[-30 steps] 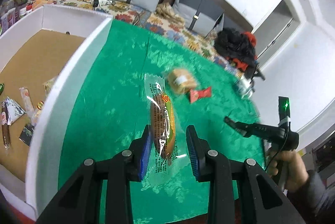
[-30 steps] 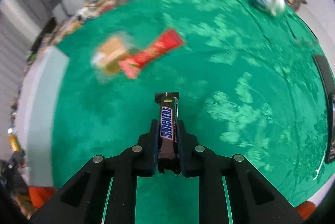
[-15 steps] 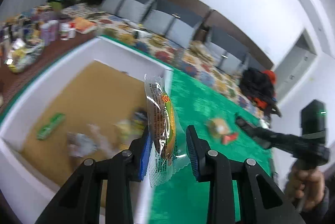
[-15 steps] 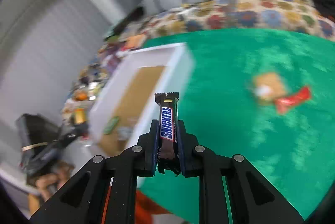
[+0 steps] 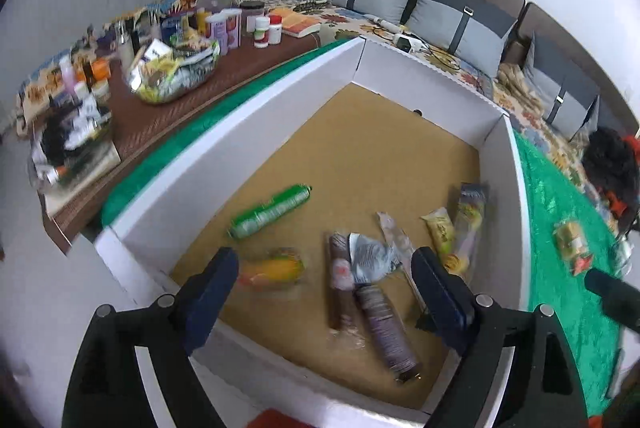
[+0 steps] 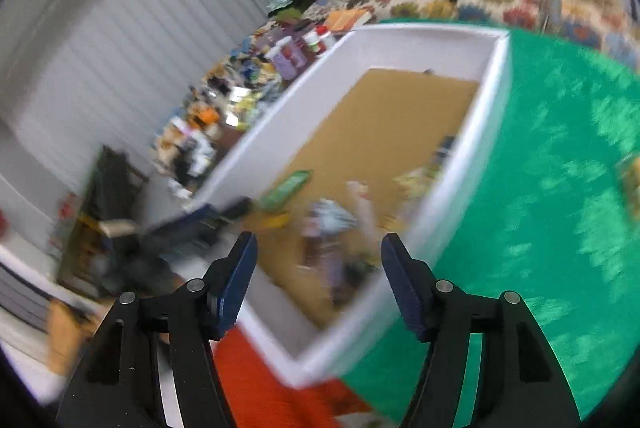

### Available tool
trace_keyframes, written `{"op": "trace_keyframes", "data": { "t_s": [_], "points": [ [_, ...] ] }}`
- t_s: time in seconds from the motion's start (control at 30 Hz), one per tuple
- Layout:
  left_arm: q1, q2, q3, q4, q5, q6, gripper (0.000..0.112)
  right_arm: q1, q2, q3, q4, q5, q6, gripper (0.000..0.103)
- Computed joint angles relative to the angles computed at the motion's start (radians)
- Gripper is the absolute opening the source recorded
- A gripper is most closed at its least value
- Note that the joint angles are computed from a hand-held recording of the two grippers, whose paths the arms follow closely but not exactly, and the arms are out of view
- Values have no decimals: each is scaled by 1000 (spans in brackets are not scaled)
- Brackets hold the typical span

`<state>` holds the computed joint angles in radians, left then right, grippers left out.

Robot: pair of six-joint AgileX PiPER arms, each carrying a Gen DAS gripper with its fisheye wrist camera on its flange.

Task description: Organize snacks

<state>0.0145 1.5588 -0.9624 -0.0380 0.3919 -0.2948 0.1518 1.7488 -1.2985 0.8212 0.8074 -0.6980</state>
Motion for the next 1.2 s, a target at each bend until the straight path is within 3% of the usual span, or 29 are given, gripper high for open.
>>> {"op": "trace_keyframes", "data": {
  "t_s": [0.13, 0.23, 0.4, 0.53, 0.73, 0.83, 0.87, 1.0, 1.07, 1.2],
  "points": [
    [-66, -30, 28, -42, -35, -15, 88, -124, -76, 224, -86, -234, -134, 72],
    [-167, -56, -6, -24, -19, -71, 88, -283, -53, 342, -155, -398, -205, 72],
    [-410, -30, -122, 64, -7, -182, 98, -625, 29, 401, -8, -526, -503, 72],
    [-576, 72, -256, 119, 5, -227, 102, -817, 99, 338, 20, -550, -559, 72],
    [-730, 377, -521, 130, 79, -269, 102, -912, 190, 232, 0, -571, -509, 72],
    [-771, 515, -627, 167, 94, -334, 102, -940, 238, 177, -1, -552, -508, 72],
    [-785, 573, -682, 210, 111, -372, 102, -940, 251, 163, 5, -548, -514, 76],
    [-822, 737, -864, 355, 182, -471, 102, -958, 281, 141, 158, -527, -675, 80],
    [-823, 795, -936, 386, 219, -480, 102, -973, 289, 146, 274, -520, -796, 85],
    [-819, 931, -1136, 397, 328, -433, 102, -1004, 303, 134, 273, -472, -775, 89]
  ]
}}
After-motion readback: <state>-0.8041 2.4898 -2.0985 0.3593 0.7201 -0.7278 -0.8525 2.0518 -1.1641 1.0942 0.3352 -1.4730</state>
